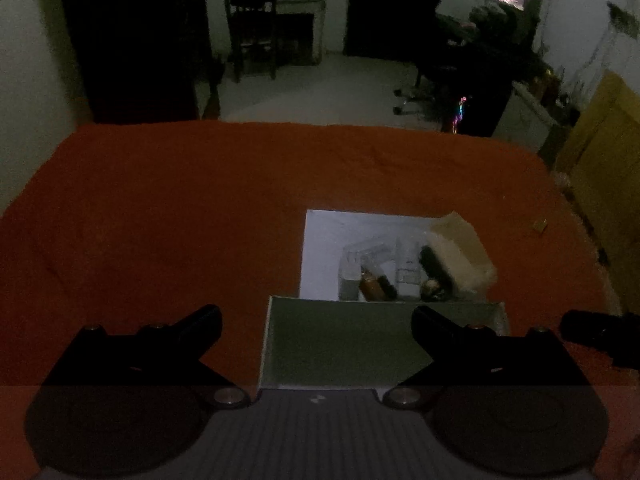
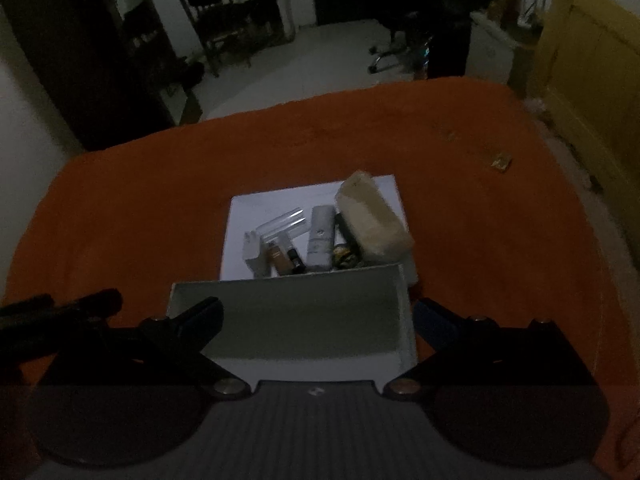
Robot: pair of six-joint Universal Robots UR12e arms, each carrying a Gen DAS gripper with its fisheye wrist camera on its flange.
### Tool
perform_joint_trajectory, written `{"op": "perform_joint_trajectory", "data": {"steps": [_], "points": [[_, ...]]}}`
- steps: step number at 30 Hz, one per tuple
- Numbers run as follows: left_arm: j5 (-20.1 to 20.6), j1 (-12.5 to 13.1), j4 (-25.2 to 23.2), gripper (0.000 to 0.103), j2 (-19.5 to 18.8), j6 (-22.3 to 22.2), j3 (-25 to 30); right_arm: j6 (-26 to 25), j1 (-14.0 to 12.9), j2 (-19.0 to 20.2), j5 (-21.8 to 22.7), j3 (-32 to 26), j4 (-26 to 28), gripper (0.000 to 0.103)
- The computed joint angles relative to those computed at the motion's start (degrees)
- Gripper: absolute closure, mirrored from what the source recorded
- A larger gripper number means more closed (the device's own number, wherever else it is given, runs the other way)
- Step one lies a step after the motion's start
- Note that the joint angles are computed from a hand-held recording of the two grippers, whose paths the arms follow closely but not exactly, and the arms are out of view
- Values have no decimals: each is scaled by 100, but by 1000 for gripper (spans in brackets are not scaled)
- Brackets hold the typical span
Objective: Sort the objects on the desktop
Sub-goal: 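Move the left tool toward the white plug charger while the right tool approaches the beige paper bag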
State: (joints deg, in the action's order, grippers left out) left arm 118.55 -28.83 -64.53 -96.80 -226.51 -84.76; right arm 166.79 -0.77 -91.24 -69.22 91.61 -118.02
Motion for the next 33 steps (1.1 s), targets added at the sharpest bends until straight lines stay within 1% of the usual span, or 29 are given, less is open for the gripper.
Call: {"op": "perform_joint_trajectory", "data": {"steps": [2, 5, 7, 10, 12, 14, 19, 22, 23, 28, 31, 33], "points": [[-159, 50, -24, 0, -6, 160, 18, -79, 37, 120, -72, -169, 315, 0], [-460, 146, -301, 0, -65, 401, 143, -200, 122, 295, -338, -345, 505, 0], [-495, 179, -400, 0, -112, 529, 196, -227, 151, 383, -454, -392, 418, 0], [-593, 269, -102, 0, -100, 585, 90, -316, 191, 486, -576, -415, 138, 0], [-720, 366, 58, 0, -120, 635, 53, -380, 203, 583, -592, -479, 32, 0], [-789, 463, 187, 0, -159, 666, 30, -404, 198, 702, -552, -596, 55, 0], [-987, 701, 150, 0, -348, 592, 164, -488, 193, 1032, -494, -963, 239, 0], [-1218, 834, 320, 0, -459, 846, 221, -457, 203, 1272, -456, -1221, 291, 0], [-1227, 852, 371, 0, -498, 918, 248, -426, 208, 1352, -451, -1301, 292, 0], [-1406, 980, 360, 0, -735, 1063, 484, -271, 252, 1734, -437, -1649, 312, 0], [-1493, 1051, 289, 0, -898, 1281, 613, -221, 296, 1981, -472, -1851, 370, 0], [-1592, 1104, 240, 0, -1003, 1510, 668, -281, 339, 2136, -519, -1944, 331, 0]]}}
